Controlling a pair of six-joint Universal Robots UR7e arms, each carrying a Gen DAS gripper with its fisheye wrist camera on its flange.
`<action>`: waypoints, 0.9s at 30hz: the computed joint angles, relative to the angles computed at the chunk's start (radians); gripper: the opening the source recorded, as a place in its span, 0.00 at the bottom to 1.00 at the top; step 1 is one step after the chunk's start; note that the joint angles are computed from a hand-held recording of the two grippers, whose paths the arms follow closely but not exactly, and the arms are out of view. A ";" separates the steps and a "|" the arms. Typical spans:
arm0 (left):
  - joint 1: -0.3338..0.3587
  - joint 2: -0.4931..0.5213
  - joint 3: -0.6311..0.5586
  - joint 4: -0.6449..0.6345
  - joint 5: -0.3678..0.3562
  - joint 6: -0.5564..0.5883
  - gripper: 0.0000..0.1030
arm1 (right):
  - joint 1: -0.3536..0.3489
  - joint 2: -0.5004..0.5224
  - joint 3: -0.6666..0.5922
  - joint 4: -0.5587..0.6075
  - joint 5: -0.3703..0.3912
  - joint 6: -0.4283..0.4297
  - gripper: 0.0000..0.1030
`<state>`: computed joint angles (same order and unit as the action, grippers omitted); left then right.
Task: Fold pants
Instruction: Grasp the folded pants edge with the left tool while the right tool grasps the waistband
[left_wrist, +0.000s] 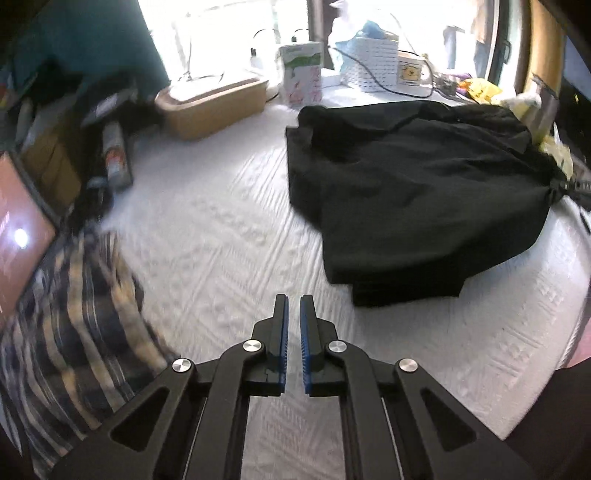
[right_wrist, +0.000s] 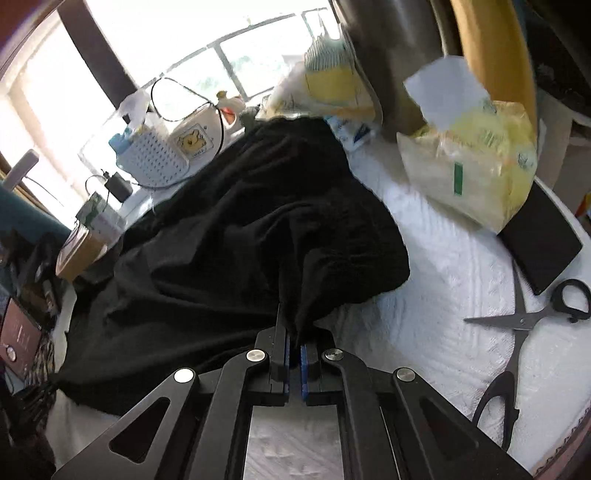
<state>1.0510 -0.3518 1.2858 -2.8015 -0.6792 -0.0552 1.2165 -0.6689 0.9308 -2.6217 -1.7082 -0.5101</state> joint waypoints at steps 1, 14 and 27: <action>-0.001 -0.005 0.006 -0.005 -0.005 -0.009 0.06 | 0.001 0.001 0.000 -0.002 -0.001 -0.003 0.05; -0.011 0.064 -0.148 -0.171 -0.110 0.094 0.52 | -0.010 -0.073 0.129 -0.109 0.064 -0.015 0.93; 0.037 0.155 -0.312 0.054 -0.185 -0.068 0.52 | -0.032 0.049 -0.117 0.058 0.205 0.134 0.93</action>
<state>1.0876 -0.1970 0.9742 -2.7479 -0.8642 -0.1234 1.1841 -0.6203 0.8138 -2.5635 -1.5027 -0.3762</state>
